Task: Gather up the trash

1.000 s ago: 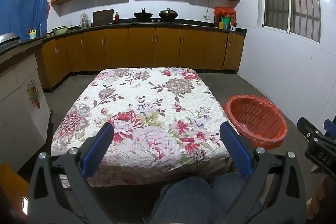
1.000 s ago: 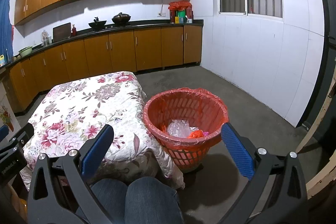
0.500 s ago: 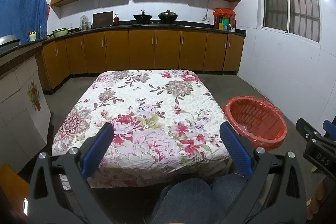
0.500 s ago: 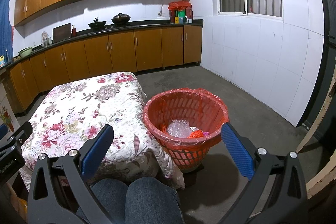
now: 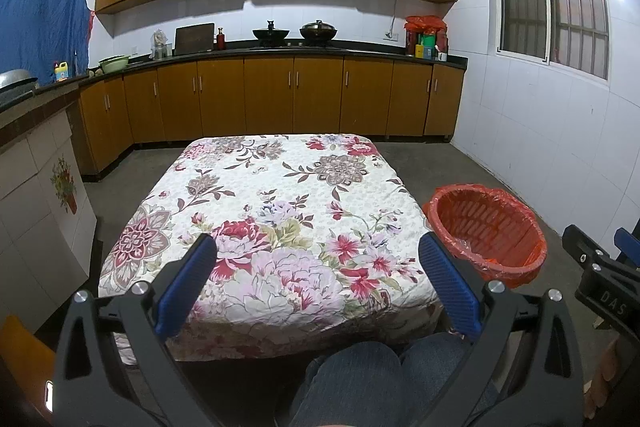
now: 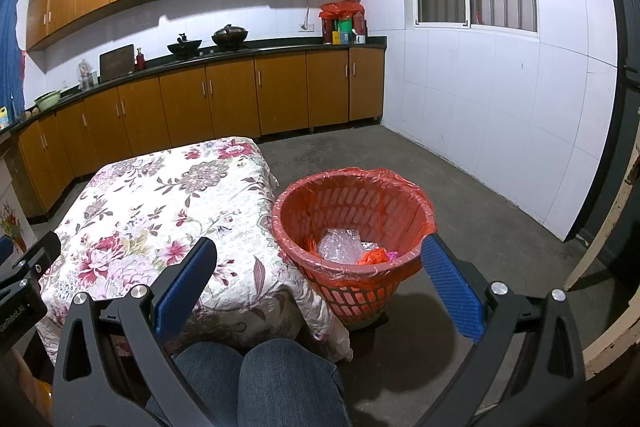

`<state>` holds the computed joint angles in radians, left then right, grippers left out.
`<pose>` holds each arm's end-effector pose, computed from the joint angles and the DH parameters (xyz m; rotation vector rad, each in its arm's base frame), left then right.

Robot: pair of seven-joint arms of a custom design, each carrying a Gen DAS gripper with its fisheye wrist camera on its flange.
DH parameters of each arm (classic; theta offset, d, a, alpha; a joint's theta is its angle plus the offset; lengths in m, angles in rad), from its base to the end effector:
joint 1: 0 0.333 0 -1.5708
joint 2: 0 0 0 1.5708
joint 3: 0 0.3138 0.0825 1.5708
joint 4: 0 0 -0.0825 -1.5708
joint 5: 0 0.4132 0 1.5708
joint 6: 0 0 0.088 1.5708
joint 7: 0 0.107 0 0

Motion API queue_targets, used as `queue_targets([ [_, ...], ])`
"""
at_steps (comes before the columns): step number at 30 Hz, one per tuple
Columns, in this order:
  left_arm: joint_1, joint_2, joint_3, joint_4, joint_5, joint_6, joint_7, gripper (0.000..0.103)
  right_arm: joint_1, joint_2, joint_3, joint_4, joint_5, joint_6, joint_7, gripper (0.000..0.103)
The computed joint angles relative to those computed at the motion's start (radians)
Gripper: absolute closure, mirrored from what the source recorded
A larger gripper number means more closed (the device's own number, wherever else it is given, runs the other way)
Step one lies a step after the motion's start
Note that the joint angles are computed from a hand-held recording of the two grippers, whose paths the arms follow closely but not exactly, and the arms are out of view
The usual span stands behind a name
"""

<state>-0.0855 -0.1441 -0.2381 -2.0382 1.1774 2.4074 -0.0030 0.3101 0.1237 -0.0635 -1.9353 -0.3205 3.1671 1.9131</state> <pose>0.5554 -0.1865 0.5538 -1.8342 1.0716 -0.6927 0.6297 0.1900 0.5401 -1.6754 1.3217 -0.7988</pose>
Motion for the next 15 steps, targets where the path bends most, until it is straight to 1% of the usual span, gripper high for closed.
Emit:
queue_targets([
  [7, -0.001, 0.001, 0.000, 0.000, 0.001, 0.000, -0.001, 0.004, -0.003, -0.001, 0.004, 0.000, 0.002, -0.002, -0.002, 0.002],
  [13, -0.001, 0.001, 0.000, 0.000, 0.001, -0.001, -0.001, 0.004, 0.006, -0.004, -0.006, -0.003, -0.013, -0.003, 0.013, 0.002],
  [15, -0.001, 0.001, 0.000, 0.000, 0.001, -0.001, -0.001, 0.004, -0.001, -0.001, 0.002, 0.000, -0.003, -0.003, 0.004, 0.002],
])
